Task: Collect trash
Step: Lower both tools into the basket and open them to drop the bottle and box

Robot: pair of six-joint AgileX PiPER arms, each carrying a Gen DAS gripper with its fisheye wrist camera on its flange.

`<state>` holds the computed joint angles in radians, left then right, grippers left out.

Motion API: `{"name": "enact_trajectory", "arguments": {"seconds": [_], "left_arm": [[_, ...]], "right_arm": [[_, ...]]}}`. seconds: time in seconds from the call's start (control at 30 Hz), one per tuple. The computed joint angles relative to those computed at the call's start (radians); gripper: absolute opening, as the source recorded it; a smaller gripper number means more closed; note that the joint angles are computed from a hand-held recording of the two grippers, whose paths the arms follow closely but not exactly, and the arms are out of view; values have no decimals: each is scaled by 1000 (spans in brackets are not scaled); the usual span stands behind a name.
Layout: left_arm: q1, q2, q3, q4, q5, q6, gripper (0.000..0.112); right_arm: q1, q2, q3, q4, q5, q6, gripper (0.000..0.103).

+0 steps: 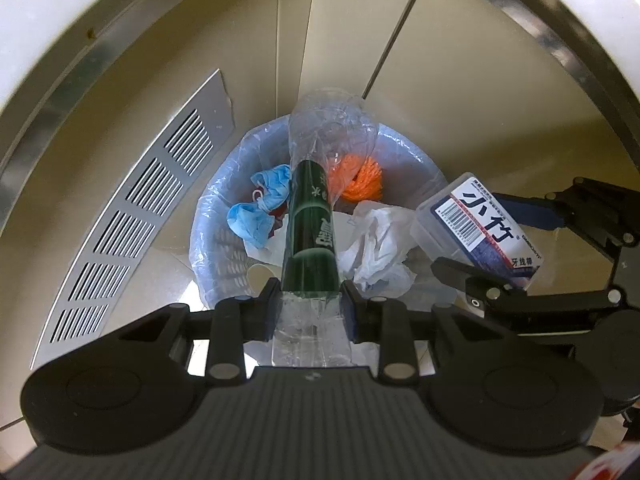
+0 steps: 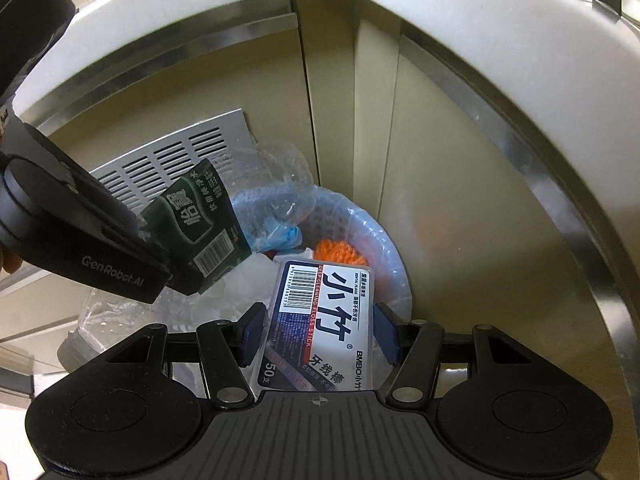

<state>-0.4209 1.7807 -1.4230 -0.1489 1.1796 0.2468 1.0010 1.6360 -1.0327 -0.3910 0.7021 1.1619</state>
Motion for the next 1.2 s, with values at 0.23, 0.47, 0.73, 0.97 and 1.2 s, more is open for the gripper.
{"name": "enact_trajectory", "arguments": {"seconds": [0.23,0.47,0.73,0.97,1.2], "left_arm": [[-20,42,-28,25,2,-7,28],[-44,82,-30,55,-35,-19,28],[-64,112,-19,75,-95,-21,28],[-65,147,-9,54,-130,-9,28],[-65,148,21,56,-163,-6,29]], "right_arm": [[-13,19,-13,12,0,-6,58],[-12,26,-28,18,14,-6,58],[-15,37,-29,24,9,-11,57],[-27,51,-21,31,-10,-15,57],[-33,63,-18,31,-23,-9,57]]}}
